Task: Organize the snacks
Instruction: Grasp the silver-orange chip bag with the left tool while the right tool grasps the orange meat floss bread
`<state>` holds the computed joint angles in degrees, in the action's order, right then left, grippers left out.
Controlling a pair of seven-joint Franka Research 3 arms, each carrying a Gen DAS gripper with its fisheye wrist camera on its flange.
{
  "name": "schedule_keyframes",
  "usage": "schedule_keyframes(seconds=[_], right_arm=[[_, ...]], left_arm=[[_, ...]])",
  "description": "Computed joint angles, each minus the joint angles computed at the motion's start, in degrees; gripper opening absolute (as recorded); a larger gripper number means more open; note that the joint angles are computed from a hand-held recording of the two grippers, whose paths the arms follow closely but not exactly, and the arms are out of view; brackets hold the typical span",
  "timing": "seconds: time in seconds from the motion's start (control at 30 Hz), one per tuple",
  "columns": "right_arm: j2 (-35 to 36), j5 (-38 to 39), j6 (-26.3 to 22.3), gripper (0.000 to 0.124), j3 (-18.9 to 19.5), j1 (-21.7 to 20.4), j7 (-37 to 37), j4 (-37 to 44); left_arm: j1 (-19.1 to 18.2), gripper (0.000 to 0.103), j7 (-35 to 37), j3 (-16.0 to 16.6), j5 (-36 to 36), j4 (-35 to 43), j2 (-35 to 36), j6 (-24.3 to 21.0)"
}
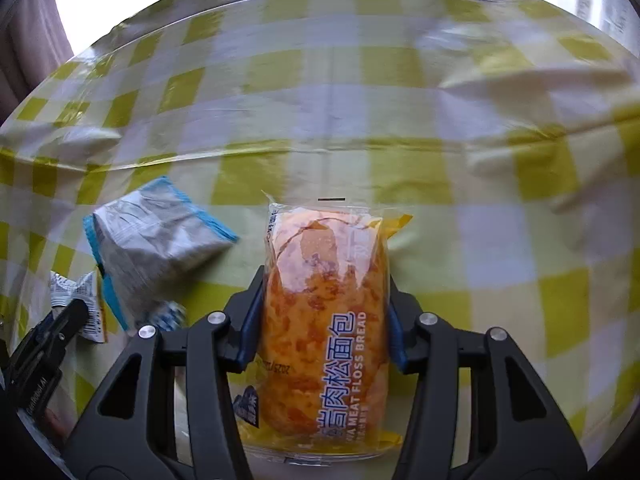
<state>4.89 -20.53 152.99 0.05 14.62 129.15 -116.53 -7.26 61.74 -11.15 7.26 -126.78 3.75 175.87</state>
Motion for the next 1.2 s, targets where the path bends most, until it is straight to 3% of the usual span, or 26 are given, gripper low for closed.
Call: schedule_keyframes(seconds=[0.13,0.4,0.63,0.83,1.2], right_arm=[[-5.05,-4.54,1.01,0.054,0.04,-0.64,4.67,-6.25],[-15.33,-5.01,1.47,0.054,4.79,-4.85,6.46,-17.55],[-23.27,0.56,-0.71,0.054,7.93,-6.52,2.61,-24.49],[-29.1,4.32,-2.71,0.054,10.11,-6.88,-0.11,-29.05],[-39.37,9.02,-5.47,0.053,12.19,-7.79,-4.45,-35.37]], left_arm=[[-0.25,0.031,-0.61,0.03,0.29,-1.28,-1.07,0.21],[-1.07,0.031,-1.35,0.26,0.69,-4.66,-4.04,1.11],[-1.63,0.031,-5.21,0.55,4.05,-10.45,-10.04,2.99],[0.33,0.031,-10.81,-1.77,9.88,-13.92,-14.63,3.41],[-4.9,0.031,-10.35,-0.47,9.49,-18.33,-21.06,2.56]])
